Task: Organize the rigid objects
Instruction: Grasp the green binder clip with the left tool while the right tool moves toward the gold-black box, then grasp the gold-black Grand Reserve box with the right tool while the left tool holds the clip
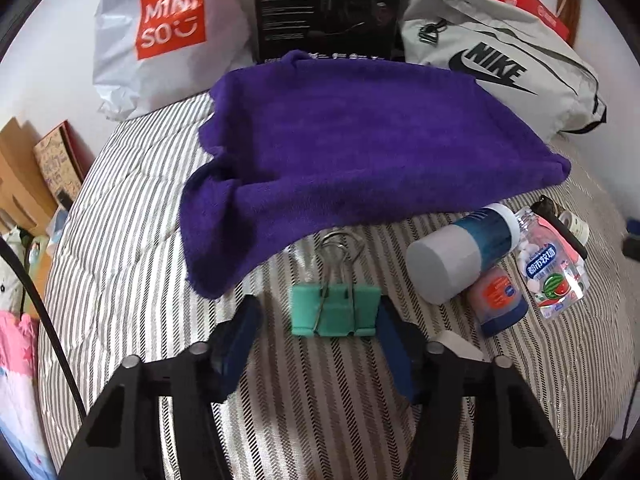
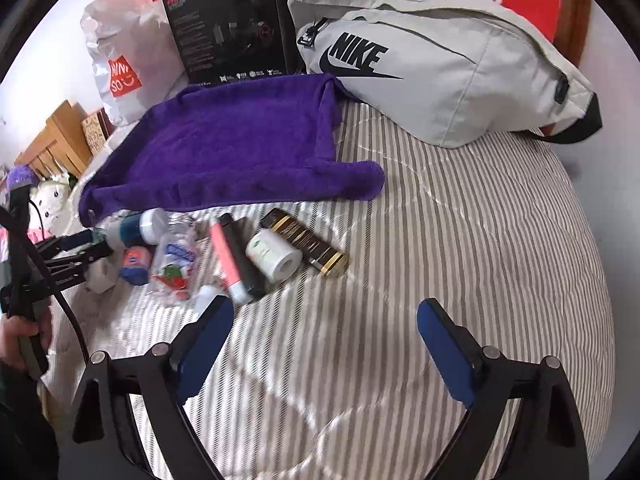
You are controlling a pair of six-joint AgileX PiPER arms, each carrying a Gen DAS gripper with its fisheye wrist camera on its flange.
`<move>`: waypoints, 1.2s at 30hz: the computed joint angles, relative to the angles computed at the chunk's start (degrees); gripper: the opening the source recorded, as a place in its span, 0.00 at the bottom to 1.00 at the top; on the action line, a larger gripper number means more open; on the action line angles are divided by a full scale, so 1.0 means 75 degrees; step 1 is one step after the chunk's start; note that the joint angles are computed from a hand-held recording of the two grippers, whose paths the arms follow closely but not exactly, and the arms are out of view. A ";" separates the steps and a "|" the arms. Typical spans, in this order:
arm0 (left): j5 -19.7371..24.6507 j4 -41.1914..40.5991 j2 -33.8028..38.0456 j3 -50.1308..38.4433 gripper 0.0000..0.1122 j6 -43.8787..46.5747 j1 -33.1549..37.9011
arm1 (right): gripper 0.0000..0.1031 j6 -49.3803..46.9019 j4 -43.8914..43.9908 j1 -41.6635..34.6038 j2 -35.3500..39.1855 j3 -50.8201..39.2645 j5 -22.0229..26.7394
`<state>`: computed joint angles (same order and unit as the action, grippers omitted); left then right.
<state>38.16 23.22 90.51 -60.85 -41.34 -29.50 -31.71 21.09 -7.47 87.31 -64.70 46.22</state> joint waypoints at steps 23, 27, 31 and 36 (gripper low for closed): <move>0.0055 -0.0478 0.0107 -0.0242 0.35 0.0373 0.0084 | 0.58 -0.3790 0.0635 0.0412 0.2163 -0.1160 -0.0936; 0.0046 -0.0502 0.0105 -0.0241 0.35 0.0376 0.0093 | 0.33 -0.4197 0.1100 0.0328 0.2439 -0.1602 -0.0152; 0.0038 -0.0485 0.0101 -0.0231 0.35 0.0344 0.0086 | 0.28 -0.3390 0.0833 0.0193 0.2187 -0.1282 -0.0297; -0.0006 -0.0479 0.0073 -0.0198 0.36 0.0326 0.0084 | 0.31 -0.2279 0.0876 -0.0312 0.1673 -0.0650 0.0078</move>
<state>38.11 19.63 91.05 -62.33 -38.89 -28.87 -48.80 27.66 -9.81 99.85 -69.58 46.80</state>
